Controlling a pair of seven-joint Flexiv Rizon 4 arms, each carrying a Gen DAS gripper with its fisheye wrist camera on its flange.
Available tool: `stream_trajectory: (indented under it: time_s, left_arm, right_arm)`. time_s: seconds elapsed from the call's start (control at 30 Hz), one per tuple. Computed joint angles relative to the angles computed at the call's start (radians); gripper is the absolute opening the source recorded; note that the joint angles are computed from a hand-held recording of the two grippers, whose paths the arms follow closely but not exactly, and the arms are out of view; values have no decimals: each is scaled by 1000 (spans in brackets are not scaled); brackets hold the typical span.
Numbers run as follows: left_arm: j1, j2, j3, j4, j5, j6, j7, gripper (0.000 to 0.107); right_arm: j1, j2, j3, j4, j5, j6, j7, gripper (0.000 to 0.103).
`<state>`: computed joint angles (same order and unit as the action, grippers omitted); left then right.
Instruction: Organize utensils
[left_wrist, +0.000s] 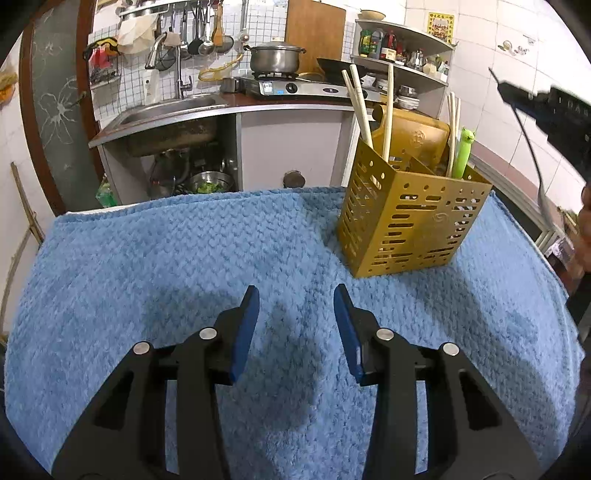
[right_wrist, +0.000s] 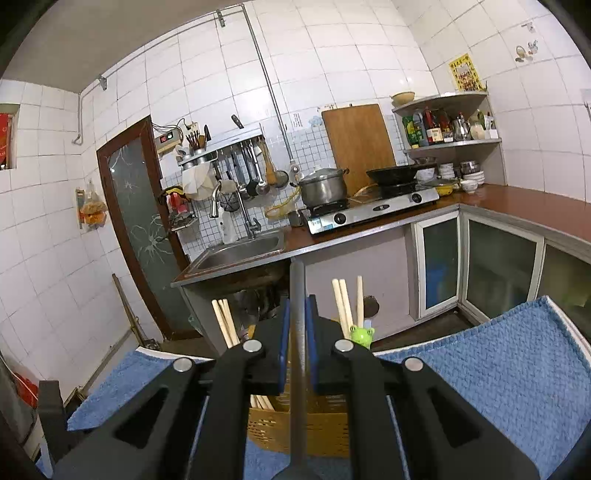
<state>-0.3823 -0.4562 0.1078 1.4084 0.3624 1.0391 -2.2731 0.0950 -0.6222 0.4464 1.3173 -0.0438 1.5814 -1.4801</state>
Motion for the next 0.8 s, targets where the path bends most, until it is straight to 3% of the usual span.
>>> stream_trajectory:
  time_s: [0.1,0.2,0.3,0.43,0.57,0.63,0.7,0.8]
  left_arm:
    - [24,4,-34,26,-53,4,39,40]
    - [55,14,-84,69,-152,-14,102,14]
    - [61,45,-106,140,-231,-9,122,5]
    - [-8,123,-73,207,-152,-3,45,5]
    - [-51,210,-75,261,-54,-63,-38,5]
    - [-43,258,-100,309,-61,-89,-56,5]
    - [-55,295,-113,315,6,-164,-115,5]
    - [-67,354,-146,354,89,-239,-208,5]
  right_arm:
    - [-33,43,8,60,15,-92,-13,9]
    - [-93,103,48,129,88,-224,-49,9]
    - [-152,167,75,207,184,-298,-94,9]
    - [-198,301,62,370,281,-342,-161,9]
    - [-161,420,-38,544,237,-332,-151,9]
    - [-157,435,-74,572,250,-349,-161,9]
    - [-98,436,-169,642,129,-278,-69,9]
    - [-95,437,-191,654,210,-298,-120,9]
